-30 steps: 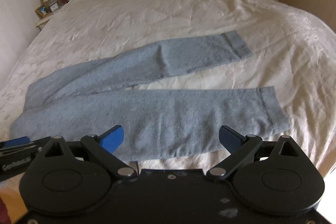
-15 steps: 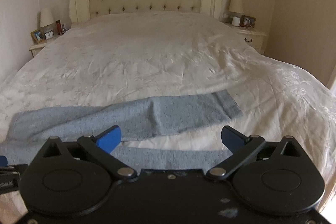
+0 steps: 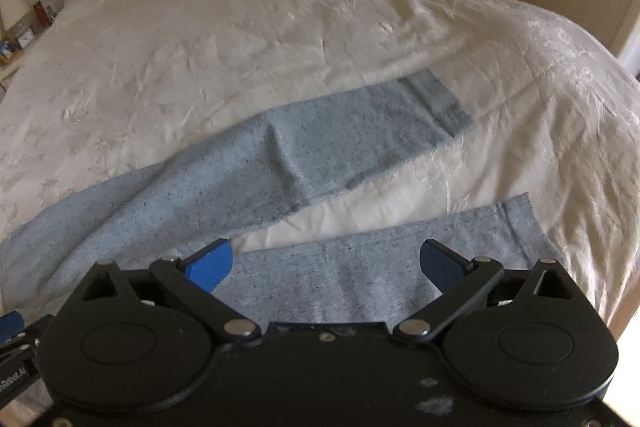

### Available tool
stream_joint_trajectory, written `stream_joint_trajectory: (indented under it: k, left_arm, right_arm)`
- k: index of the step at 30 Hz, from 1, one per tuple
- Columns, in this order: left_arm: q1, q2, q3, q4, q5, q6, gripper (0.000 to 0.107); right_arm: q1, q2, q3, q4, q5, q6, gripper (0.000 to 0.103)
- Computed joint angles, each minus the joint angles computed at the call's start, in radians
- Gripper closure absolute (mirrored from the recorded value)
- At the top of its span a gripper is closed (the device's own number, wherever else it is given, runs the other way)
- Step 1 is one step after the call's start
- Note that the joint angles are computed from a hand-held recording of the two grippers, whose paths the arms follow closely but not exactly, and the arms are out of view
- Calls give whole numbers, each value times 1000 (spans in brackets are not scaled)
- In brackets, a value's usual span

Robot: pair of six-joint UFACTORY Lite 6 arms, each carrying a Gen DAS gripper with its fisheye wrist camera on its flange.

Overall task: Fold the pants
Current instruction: 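Move both open grippers down toward the sweatpants legs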

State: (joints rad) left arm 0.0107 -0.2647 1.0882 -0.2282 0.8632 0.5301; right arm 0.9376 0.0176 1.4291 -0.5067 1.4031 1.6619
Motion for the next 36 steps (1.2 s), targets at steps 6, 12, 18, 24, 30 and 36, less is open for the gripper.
stream_joint_trajectory:
  k: [6,12,18,24,30,36]
  left_arm:
    - [-12,118,77,28,-26,15,56]
    - [-60,213,136,91,-36,-94,56]
    - [-147,317,214,200,-52,-290,56]
    - [-199,507,418,267,-69,-433,56]
    - [-206,737,688,294,-30,-507,56]
    - [-186,949,948,299,49,-510,56]
  right_arm:
    - [-91,78,44,41,-67,-81,0]
    - [-199,96,18,105,-152,-226,0]
    - [-367,47,-118,163,-325,-391,12]
    - [-625,69,-193,210,-507,-552,19]
    - [-833,292,-30,247,-621,-604,20]
    - [-921,670,389,257,-579,-595,20]
